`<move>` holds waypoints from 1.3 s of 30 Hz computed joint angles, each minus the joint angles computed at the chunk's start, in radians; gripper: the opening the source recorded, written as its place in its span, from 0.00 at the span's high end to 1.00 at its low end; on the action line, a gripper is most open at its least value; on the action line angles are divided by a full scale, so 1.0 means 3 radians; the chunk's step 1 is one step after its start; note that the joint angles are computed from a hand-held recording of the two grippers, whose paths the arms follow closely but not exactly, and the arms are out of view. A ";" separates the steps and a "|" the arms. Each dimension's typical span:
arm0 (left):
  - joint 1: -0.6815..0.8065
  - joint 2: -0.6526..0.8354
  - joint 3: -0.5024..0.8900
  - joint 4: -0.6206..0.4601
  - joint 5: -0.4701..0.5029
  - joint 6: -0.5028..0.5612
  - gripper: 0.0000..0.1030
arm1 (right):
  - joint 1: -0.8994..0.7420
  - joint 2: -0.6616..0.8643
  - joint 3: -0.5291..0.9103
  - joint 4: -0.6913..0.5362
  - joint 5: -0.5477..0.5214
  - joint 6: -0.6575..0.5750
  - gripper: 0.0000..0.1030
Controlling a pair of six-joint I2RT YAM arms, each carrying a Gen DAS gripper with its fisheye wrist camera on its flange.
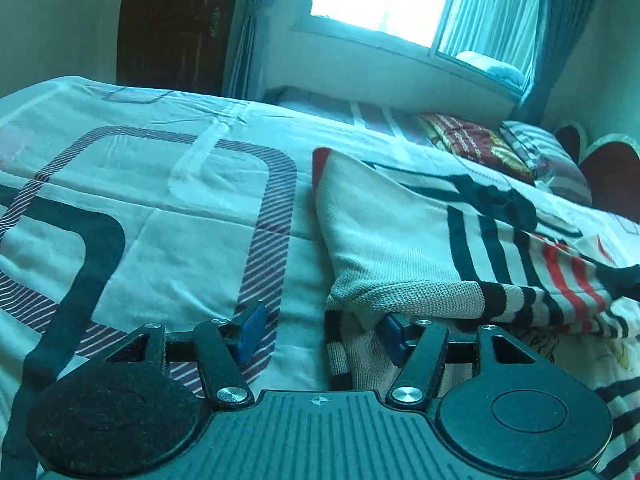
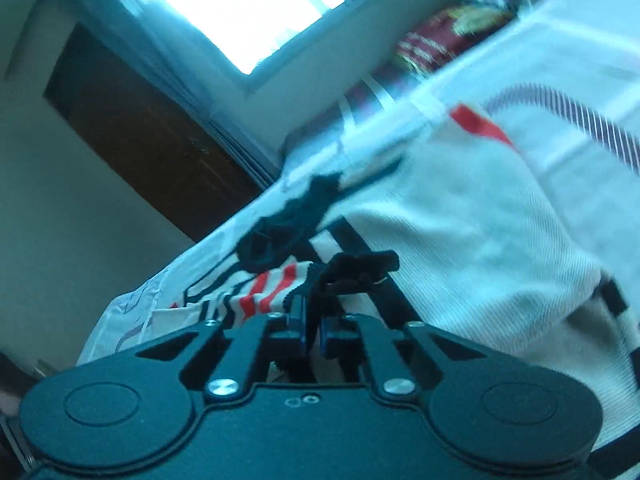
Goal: Fold small clothes
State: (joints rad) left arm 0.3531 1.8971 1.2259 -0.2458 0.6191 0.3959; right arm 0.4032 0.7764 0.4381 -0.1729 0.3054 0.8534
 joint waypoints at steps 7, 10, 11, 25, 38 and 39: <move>-0.0016 -0.0021 0.0048 -0.0210 -0.0110 0.0433 0.40 | -0.0098 0.0231 -0.0005 -0.0185 -0.0086 -0.0012 0.88; 0.0172 -0.0235 -0.0011 -0.0329 0.0040 0.0625 0.40 | 0.0270 -0.0255 0.0047 -0.0635 0.0536 0.0058 0.78; 0.0239 -0.0326 -0.0047 -0.0295 0.0210 0.0572 0.40 | 0.0386 -0.0359 0.0084 -0.0728 0.0696 -0.0001 0.79; -0.0361 -0.0282 -0.0087 0.0095 0.0266 0.0350 0.40 | -0.0001 0.0629 0.0390 -0.0128 0.0130 -0.1167 0.77; -0.0843 0.0839 0.1529 -0.0187 -0.0310 -0.0058 0.40 | -0.0280 0.2127 0.1081 0.0760 -0.0347 -0.1415 0.79; -0.0869 0.0981 0.1740 -0.0322 -0.0366 -0.0076 0.40 | -0.0318 0.2247 0.1154 0.0736 -0.0433 -0.1459 0.79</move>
State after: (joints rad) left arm 0.0925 2.1915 1.7479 -0.3423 0.5092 0.3730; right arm 0.3078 1.4505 0.7842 0.0478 0.1755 0.4156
